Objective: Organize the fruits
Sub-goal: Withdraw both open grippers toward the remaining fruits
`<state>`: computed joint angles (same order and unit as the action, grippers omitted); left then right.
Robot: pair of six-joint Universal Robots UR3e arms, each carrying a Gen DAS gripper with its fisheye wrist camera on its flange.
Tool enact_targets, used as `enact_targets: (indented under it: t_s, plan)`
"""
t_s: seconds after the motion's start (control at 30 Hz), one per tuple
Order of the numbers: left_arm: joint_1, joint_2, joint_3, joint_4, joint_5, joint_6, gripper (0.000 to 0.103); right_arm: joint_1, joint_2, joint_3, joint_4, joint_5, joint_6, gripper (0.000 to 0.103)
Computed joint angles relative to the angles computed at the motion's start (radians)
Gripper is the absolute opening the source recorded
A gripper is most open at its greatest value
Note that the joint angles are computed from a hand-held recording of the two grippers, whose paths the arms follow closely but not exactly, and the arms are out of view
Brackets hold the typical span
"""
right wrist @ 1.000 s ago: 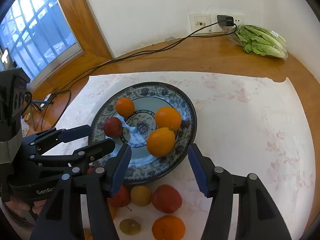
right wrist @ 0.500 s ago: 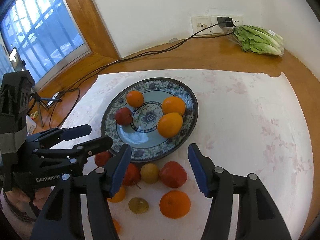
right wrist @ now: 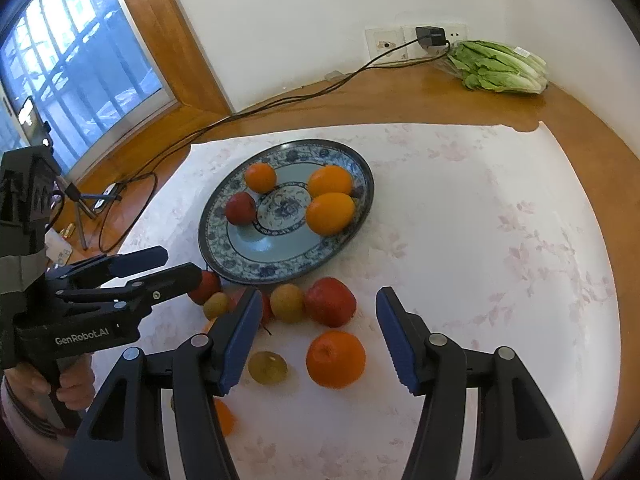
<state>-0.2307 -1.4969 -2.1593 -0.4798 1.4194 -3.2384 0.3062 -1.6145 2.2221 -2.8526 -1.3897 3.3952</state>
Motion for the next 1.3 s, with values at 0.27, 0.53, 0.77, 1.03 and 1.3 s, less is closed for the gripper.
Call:
enact_targets:
  t_s: [0.27, 0.53, 0.77, 1.03, 1.3]
  plan:
    - [0.015, 0.004, -0.033, 0.007, -0.005, -0.009, 0.072, 0.000, -0.033, 0.056, -0.009, 0.003, 0.010, 0.060]
    - [0.027, -0.009, -0.052, 0.032, -0.032, -0.010, 0.071, 0.021, -0.036, 0.081, -0.010, -0.022, 0.015, 0.060]
    - [0.044, -0.021, -0.067, 0.049, -0.071, -0.007, 0.055, 0.020, -0.026, 0.096, -0.021, -0.021, 0.016, 0.060]
    - [0.065, -0.012, -0.081, 0.054, -0.117, 0.004, 0.042, 0.005, -0.012, 0.106, -0.032, 0.002, 0.014, 0.060]
    - [0.058, -0.029, -0.076, 0.070, -0.120, -0.015, 0.042, -0.005, -0.002, 0.123, -0.052, 0.017, 0.021, 0.060]
